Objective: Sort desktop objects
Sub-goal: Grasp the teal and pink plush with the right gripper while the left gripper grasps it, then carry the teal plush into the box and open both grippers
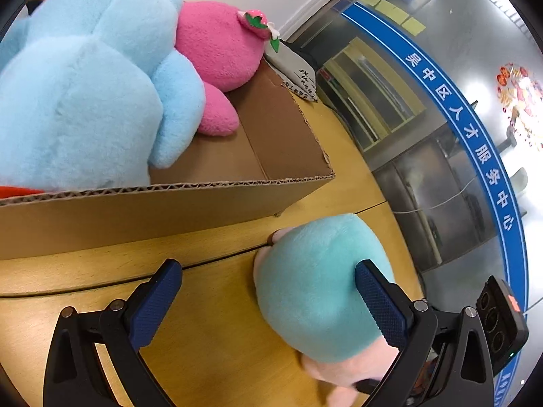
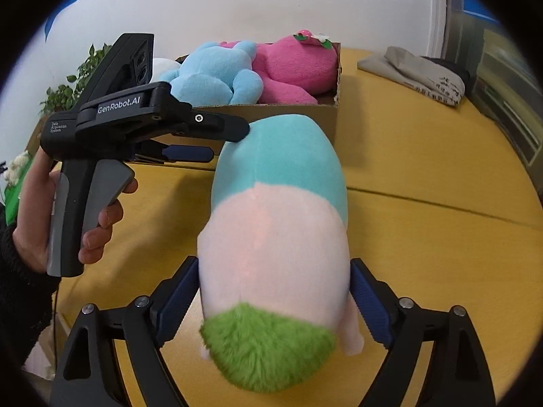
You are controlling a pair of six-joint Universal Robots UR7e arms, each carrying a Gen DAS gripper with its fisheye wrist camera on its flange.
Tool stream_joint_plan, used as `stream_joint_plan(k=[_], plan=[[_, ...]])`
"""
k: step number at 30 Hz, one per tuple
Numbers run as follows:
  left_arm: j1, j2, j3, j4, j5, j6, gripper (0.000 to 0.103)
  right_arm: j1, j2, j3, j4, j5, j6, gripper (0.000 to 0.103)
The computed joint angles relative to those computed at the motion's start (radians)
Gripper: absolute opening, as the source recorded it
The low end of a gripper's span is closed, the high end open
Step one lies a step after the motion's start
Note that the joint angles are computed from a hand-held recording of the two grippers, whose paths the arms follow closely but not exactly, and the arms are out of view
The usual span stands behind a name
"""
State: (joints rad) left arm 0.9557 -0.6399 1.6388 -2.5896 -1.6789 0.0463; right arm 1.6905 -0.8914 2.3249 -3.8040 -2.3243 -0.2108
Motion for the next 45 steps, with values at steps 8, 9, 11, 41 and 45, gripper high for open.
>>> stream_joint_plan(k=[8,9,11,41,45], plan=[[-0.023,-0.062,0.025,-0.042,-0.037,0.049,0.103,-0.054,0.012,0.099,-0.384,0.286,-0.022,0.061],[-0.032,-0.076,0.019,-0.053,-0.049,0.063,0.103,-0.037,0.009,0.089,-0.414,0.295,-0.042,0.061],[-0.050,-0.099,0.001,-0.075,-0.073,0.090,0.103,-0.001,-0.003,0.056,-0.448,0.313,-0.091,0.061],[0.007,0.401,-0.820,0.425,-0.131,0.076,0.098,-0.162,-0.030,-0.212,-0.296,0.542,-0.346,0.061],[0.002,0.436,-0.880,0.473,-0.124,0.106,0.094,-0.149,-0.012,-0.229,-0.316,0.455,-0.392,0.061]])
